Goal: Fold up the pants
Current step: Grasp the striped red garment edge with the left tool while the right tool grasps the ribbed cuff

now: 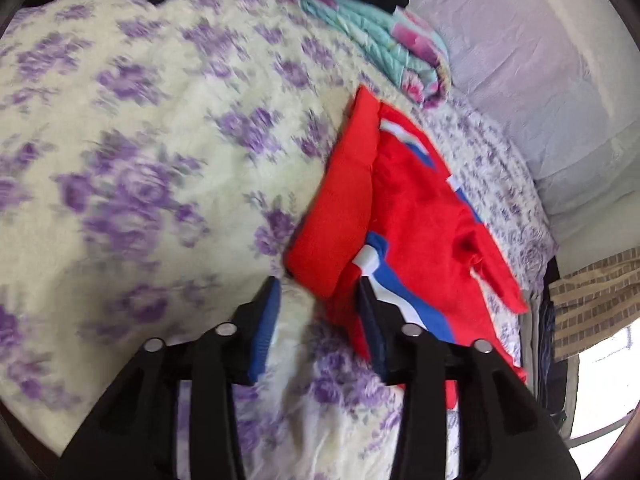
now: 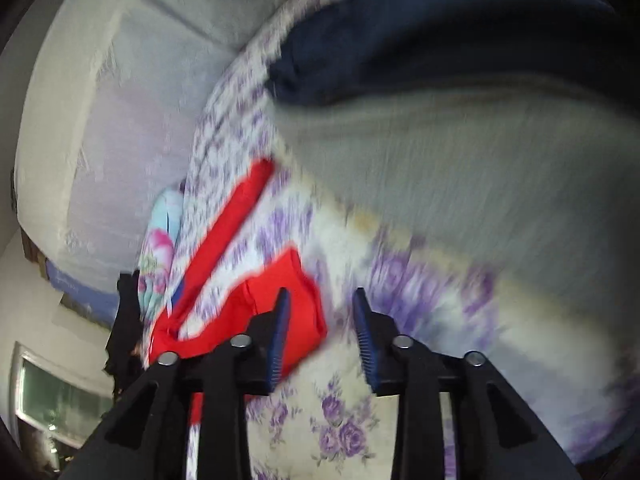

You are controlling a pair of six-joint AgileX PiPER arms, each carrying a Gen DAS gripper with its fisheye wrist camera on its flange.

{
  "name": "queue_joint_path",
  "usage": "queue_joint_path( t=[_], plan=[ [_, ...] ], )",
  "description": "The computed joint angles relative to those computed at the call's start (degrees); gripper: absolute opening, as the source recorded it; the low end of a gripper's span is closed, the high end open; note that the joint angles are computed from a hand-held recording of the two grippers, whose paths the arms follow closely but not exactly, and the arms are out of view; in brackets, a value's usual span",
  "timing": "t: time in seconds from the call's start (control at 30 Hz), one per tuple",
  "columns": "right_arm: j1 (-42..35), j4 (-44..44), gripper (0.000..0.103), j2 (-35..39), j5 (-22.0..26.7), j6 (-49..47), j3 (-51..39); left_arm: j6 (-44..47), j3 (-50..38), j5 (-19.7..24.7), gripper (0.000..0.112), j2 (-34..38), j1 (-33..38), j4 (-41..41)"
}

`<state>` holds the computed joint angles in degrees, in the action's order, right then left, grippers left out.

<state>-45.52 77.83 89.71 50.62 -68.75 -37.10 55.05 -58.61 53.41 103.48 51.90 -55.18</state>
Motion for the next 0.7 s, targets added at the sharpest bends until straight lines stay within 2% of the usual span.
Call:
queue_joint_path(
  t=[0.03,0.1,0.2,0.37,0.4,0.43,0.5,0.53,0.67,0.7],
  plan=[
    [-0.4,-0.84,0.035,-1.61,0.19,1.04,-1.12,0.21,1.17,-2.55,0.064,-2.89,1.18,0.04],
    [1.87,-2.43,0.035,-2.67,1.01,3.82,-5.23,0.48,1.45,-5.77,0.08,-6.06,2.45,0.3],
    [10.72,-2.51,0.043,1.26,-0.78,8.5,-13.96,-5.55,-3.44,-10.88,0.08,-6.93,-1.18,6.0],
    [22.89,-10.42,0.045,20.07,-3.43,25.7,-40.67,-14.09,-19.23,-13.85,0.081,1.95,-12.58,16.16],
    [23.95,-13.74,0.045,23.65,-2.37,30.44,-46.4,-15.68,-23.92,-13.03,0.082,5.33,-14.93,18.36],
    [25.44,-15.17,0.045,27.97,-3.28,33.22,-52.13,-16.83,-27.39,-11.5,0.082,7.66,-16.14,20.33],
    [27.97,-22.12,0.045,34.75,-1.91,42.16,-63.59,-23.33,-37.35,-9.36,0.082,14.93,-20.39,27.31],
    [29.16,-26.46,0.046,38.09,-1.1,47.01,-69.32,-25.57,-43.08,-6.56,0.082,18.92,-21.79,29.34],
    [30.64,-35.33,0.046,51.45,8.73,59.65,-92.23,-30.84,-61.95,4.04,0.082,31.17,-23.66,30.93],
    [31.16,-36.98,0.046,54.6,10.55,62.34,-97.96,-31.27,-64.66,5.37,0.082,33.01,-23.79,30.44]
  ],
)
